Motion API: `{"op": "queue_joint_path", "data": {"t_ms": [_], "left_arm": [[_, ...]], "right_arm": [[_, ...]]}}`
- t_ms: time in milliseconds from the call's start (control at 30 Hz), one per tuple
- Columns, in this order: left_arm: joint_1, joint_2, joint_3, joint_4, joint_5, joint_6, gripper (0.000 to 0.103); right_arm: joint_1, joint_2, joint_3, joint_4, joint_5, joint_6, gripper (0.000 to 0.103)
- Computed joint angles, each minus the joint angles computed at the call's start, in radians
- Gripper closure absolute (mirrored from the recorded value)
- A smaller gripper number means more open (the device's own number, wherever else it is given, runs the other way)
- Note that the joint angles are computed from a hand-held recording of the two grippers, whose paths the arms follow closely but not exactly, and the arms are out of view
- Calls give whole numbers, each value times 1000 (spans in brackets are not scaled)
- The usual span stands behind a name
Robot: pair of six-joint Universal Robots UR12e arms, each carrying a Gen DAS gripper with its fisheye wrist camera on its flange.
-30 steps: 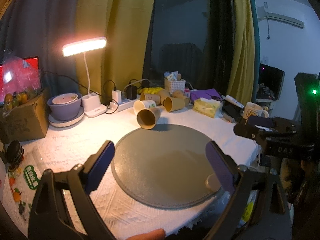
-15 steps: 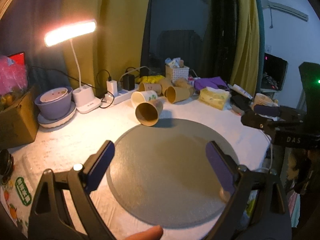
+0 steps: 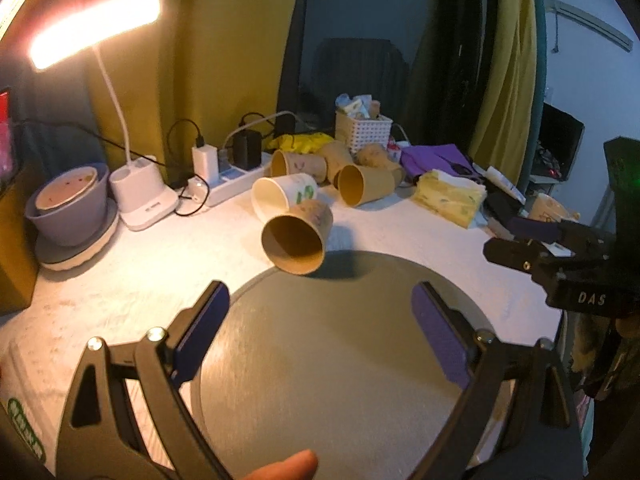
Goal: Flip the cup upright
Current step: 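Move the right tool toward the tipped-over tan floral paper cup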
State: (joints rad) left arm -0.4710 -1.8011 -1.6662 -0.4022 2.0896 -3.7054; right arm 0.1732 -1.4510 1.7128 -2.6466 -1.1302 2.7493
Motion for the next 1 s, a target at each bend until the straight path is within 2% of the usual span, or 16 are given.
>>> {"op": "queue_joint_path", "data": {"t_ms": [333,767,1000], "left_arm": [[67,-49,57,-61,-72,32,10],[137,-121,127,-85,-138,55,10],[161,-157,170,-176,-210,77,10]], "right_arm": [[24,100,-105,47,1,4,29],[38,203,-216,126,7,3,29],[40,236,-247,160,12,8,29]]}}
